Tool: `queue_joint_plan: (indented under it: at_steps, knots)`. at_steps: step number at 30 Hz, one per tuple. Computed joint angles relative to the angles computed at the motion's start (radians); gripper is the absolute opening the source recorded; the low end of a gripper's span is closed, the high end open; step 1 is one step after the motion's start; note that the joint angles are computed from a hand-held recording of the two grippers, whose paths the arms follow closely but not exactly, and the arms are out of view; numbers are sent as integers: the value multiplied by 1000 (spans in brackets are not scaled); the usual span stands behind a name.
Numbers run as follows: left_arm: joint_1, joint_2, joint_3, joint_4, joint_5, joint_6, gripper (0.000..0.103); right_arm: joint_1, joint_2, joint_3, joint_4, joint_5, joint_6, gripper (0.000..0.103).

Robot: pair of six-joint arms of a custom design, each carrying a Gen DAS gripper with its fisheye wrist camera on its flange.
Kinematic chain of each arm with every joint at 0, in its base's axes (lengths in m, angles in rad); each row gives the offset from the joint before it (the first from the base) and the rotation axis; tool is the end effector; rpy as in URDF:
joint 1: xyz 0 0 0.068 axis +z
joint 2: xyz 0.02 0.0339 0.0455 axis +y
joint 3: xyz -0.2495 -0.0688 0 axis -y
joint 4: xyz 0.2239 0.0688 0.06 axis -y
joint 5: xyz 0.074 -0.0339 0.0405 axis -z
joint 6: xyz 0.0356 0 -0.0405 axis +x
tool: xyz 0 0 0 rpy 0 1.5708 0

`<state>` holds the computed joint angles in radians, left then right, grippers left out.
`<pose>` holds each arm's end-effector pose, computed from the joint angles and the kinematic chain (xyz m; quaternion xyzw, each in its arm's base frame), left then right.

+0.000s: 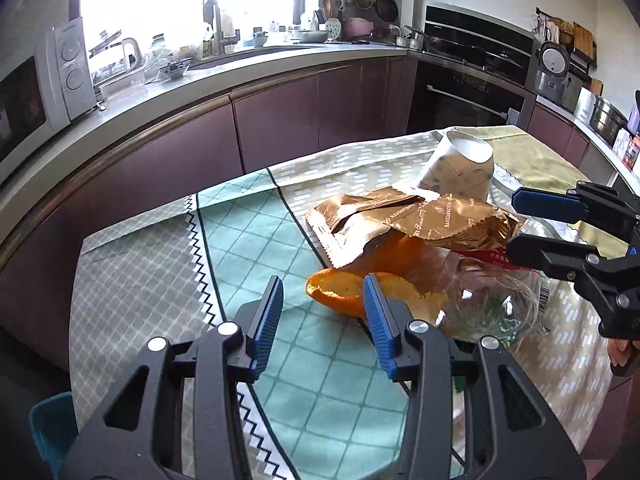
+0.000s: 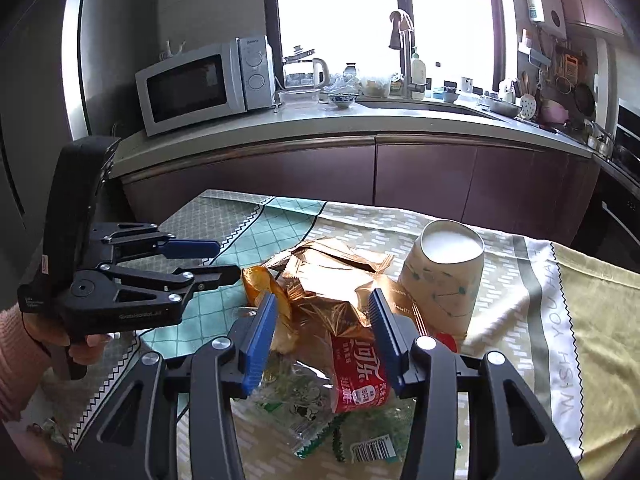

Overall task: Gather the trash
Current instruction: 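Close the left tool on a brown snack wrapper while the right tool grasps a gold wrapper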

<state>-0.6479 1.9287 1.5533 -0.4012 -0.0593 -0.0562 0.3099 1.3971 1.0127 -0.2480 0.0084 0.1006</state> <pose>0.3328 -0.2493 0.2441 0.2578 0.8851 -0.1076 0.3723 0.2814 0.0898 0.2661 -0.0913 0.8872 0.0885 0.4434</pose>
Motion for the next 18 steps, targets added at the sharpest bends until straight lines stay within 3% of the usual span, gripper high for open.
queue_joint_plan:
  at_steps: [9, 14, 18]
  knots:
    - [-17, 161, 209, -77, 6, 109, 38, 15, 65, 66, -25, 8, -88, 45]
    - [-16, 233, 309, -128, 26, 144, 28, 3, 85, 90, -48, -10, -109, 34]
    - [-22, 270, 371, -165, 20, 164, 16, -11, 80, 84, -48, -34, -112, 33]
